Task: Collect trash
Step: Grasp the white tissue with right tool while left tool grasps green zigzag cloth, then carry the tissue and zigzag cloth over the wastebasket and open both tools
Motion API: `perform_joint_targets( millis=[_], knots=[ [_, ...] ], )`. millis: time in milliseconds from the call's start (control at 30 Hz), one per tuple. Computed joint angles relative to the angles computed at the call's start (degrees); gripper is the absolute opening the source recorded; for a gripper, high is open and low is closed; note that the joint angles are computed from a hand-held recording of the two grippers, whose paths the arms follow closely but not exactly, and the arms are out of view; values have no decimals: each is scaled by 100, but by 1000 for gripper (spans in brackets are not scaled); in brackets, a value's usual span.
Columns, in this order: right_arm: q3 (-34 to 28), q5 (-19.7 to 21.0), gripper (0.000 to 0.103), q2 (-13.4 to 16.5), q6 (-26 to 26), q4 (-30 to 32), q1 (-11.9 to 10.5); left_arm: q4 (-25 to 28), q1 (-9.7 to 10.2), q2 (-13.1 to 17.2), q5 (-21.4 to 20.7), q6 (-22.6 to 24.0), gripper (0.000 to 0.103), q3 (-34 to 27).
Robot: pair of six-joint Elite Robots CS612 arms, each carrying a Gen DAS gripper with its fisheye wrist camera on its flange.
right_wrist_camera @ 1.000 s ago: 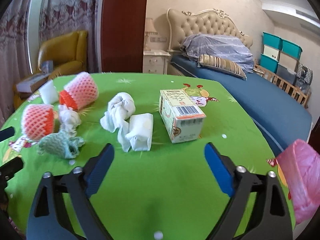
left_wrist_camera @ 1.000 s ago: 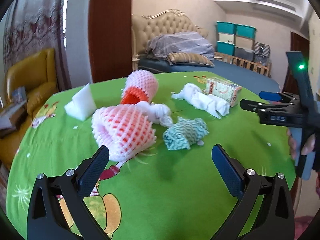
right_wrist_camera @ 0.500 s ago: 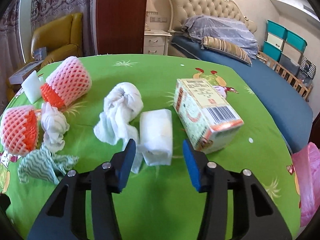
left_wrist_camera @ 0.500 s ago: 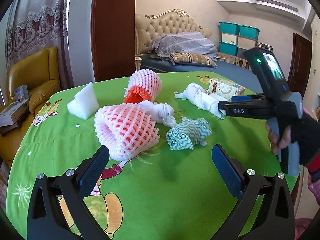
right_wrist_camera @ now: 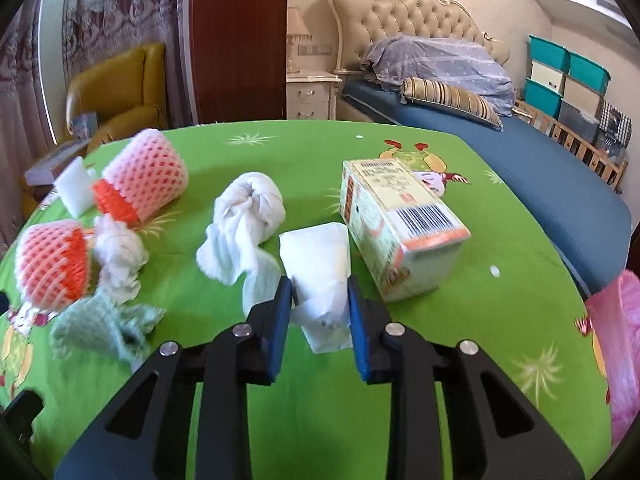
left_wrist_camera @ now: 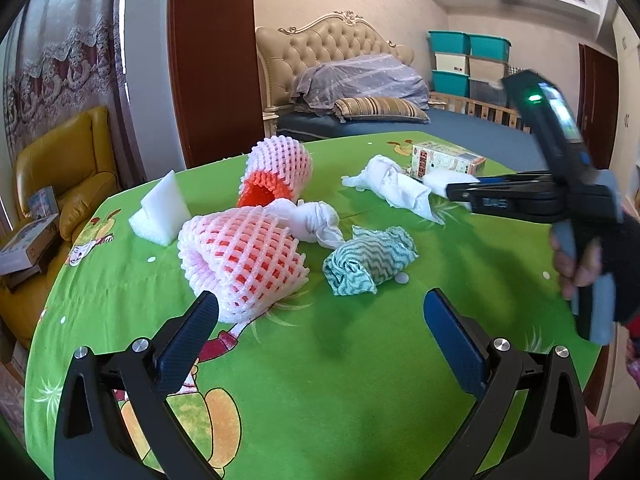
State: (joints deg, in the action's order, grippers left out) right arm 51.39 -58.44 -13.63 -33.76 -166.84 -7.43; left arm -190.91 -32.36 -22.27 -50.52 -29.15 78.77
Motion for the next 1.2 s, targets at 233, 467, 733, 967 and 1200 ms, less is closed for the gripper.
perform_joint_targets(
  millis=[233, 467, 733, 967, 1200],
  knots=[
    [347, 259, 27, -121, 154, -461, -188, 383, 92, -4, -520, 60, 95, -182],
    [240, 427, 27, -60, 454, -420, -264, 846, 176, 190, -543, 378, 82, -790],
    [332, 490, 27, -72, 439, -669, -266, 1812, 313, 257, -908, 94, 80, -1153],
    [480, 478, 27, -109, 400, -990, -263, 1777, 226, 281, -601, 321, 36, -1165],
    [508, 522, 27, -108, 459, -1115, -291, 1192, 136, 290, -133, 539, 29, -1048]
  ],
)
